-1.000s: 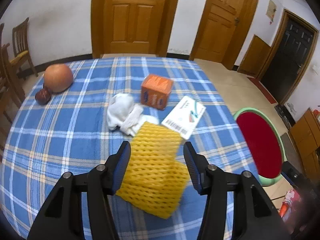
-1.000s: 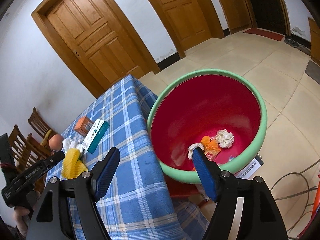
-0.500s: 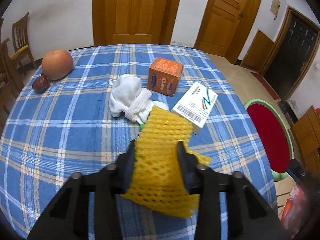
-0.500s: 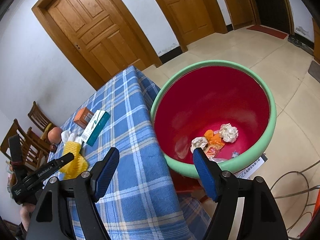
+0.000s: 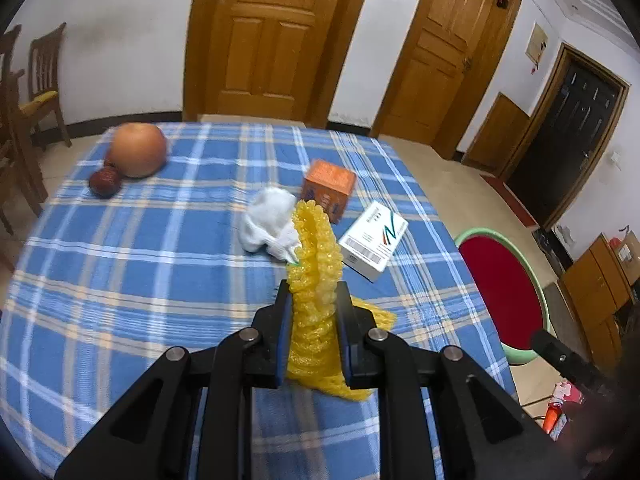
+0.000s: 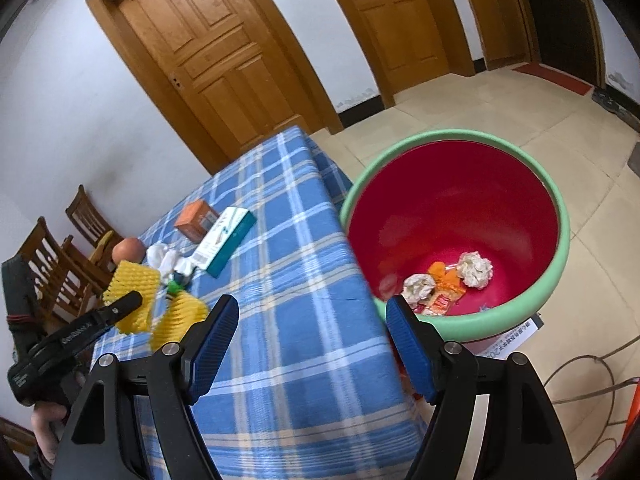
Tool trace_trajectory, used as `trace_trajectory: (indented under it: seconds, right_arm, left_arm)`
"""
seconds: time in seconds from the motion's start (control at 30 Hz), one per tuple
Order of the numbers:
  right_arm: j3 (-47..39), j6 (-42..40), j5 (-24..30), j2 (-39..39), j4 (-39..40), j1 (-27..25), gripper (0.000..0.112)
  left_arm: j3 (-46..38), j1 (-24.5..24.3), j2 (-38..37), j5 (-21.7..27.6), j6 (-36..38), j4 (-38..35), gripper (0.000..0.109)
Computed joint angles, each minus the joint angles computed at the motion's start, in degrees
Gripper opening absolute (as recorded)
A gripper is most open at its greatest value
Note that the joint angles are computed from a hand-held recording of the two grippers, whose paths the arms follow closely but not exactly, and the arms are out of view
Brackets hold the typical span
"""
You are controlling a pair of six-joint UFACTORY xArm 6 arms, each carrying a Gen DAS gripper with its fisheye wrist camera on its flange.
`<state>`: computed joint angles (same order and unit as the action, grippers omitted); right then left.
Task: Collect trash
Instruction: 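Lift the foam net sleeve with the left tool while the right tool grasps the yellow foam square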
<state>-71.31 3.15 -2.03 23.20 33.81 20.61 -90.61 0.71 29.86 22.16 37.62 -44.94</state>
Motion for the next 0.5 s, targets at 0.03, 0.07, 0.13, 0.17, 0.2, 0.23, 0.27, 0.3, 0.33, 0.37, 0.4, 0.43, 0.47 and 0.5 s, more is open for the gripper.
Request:
trace_trajectory:
  seconds: [0.03, 0.07, 0.13, 0.17, 0.2, 0.23, 0.27, 0.3, 0.33, 0.37, 0.4, 0.43, 0.47, 0.5]
  right_arm:
    - [-0.12, 0.67, 0.16, 0.04, -0.83, 0.15, 0.077]
    - [-0.26, 1.89, 0.43, 0.05, -2.22, 0.29, 0.077]
    - [-0.88, 2.58, 1.2, 0.23, -2.87, 0.75, 0.077]
    - [-1.37, 2.69, 1.88, 0.44, -2.9, 1.04, 0.077]
    - [-1.92, 2.78, 2.54, 0.71, -2.96, 1.32, 0.077]
    - [-2.36, 3.14, 3.14, 0.93, -3.37, 1.57, 0.077]
    - [-2.84, 3.91, 3.72, 1.18, -4.28, 1.79, 0.077]
    - [-3.28, 3.86, 4.11, 1.4, -4.37, 2.05, 0.077]
    - [-3.99, 3.77, 4.76, 1.8, -4.62, 2.4, 0.077]
    - [-4.68, 4.53, 5.4, 2.22, -5.77, 2.65, 0.077]
    - [-5.58, 4.83, 6.22, 2.74, -6.57, 2.94, 0.078]
    - [-6.43, 4.48, 7.1, 3.23, -6.67, 3.18, 0.078]
    - [-7.45, 4.06, 8.24, 3.76, -6.69, 3.42, 0.078]
    - [-8.98, 3.57, 9.66, 4.59, -6.67, 3.76, 0.078]
  left_arm:
    - [0.6, 0.28, -0.56, -0.2, 0.22, -0.5, 0.019]
    - [1.06, 0.57, -0.97, -0.37, 0.14, -0.68, 0.019]
    - [2.42, 1.25, -2.07, -0.68, 1.36, -2.36, 0.019]
    - [3.02, 1.55, -2.52, -0.81, 1.91, -3.09, 0.019]
    - [3.74, 1.98, -3.06, -0.88, 2.4, -3.85, 0.019]
    - [4.28, 2.34, -3.46, -0.93, 2.87, -4.46, 0.019]
    - [4.88, 2.7, -3.83, -1.14, 3.21, -4.86, 0.019]
    - [5.52, 2.94, -4.18, -1.58, 3.32, -5.01, 0.019]
    - [6.21, 3.34, -4.53, -2.11, 3.19, -4.98, 0.019]
    - [6.77, 3.54, -4.82, -2.38, 3.25, -5.16, 0.019]
    - [7.19, 3.92, -5.0, -2.46, 3.03, -5.18, 0.019]
    - [7.66, 4.31, -5.28, -2.46, 2.9, -5.27, 0.019]
    - [8.14, 4.75, -5.48, -2.63, 2.26, -4.9, 0.019]
    - [8.73, 5.08, -5.82, -2.85, 1.71, -4.42, 0.019]
